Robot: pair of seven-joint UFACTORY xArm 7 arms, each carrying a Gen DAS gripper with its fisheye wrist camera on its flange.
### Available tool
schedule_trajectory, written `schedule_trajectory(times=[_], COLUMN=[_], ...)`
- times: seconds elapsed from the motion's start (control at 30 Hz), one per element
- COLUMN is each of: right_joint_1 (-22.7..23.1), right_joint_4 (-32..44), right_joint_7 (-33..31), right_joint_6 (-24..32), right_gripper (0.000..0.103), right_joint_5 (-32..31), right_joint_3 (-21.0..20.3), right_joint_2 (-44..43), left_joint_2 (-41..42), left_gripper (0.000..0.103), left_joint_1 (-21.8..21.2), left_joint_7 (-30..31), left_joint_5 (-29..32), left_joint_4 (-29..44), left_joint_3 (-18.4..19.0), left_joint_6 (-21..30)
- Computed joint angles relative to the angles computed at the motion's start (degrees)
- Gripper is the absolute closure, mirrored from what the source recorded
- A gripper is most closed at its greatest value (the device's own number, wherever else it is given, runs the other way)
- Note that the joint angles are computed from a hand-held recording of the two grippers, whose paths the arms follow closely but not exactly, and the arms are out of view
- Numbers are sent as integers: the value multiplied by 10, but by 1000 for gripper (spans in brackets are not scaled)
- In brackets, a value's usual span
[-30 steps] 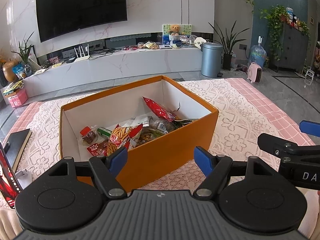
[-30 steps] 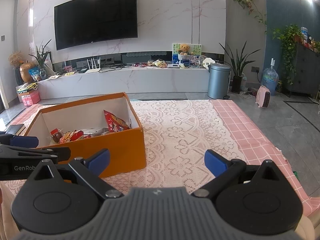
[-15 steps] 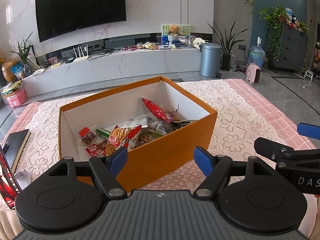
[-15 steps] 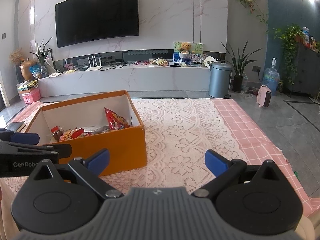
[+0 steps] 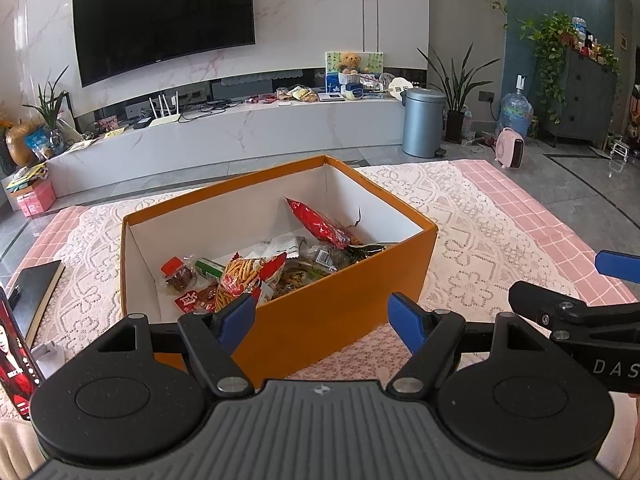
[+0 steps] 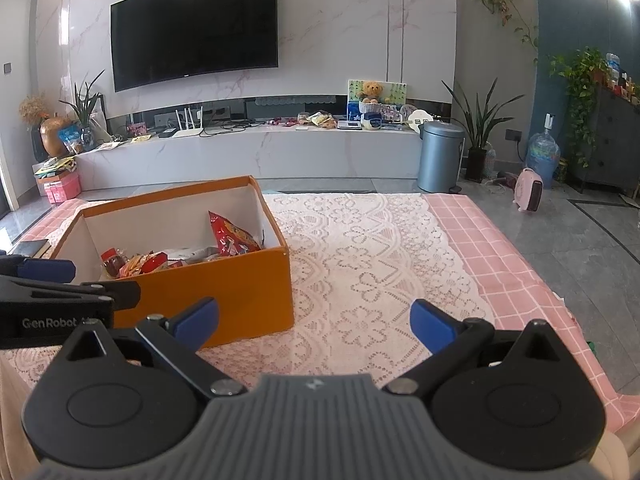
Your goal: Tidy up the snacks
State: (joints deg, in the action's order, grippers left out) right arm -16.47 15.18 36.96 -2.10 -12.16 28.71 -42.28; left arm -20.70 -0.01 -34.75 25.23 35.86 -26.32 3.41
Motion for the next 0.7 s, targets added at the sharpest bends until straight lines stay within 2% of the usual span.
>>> schedule_trajectory(times=[0.2,0.33,0.7], right_joint_1=[4,5,5], right_joint_4=[0,0,-1], right_joint_7=[-2,-2,-3], right_joint_6=[1,3,0], right_gripper=[4,4,4], right_joint_5=[-1,-1,-3], right_joint_3=[-5,-6,-5], right_joint_2=[3,2,5], left_joint_2=[-2,1,-2], left_gripper=[15,15,15], left_joint_1=[16,-4,4], left_joint_7=[-6,3,3], left_joint_5=[14,5,8], left_joint_4=[1,0,-1], left_joint_3=[-15,5,-1], left_joint_6=[1,2,-4])
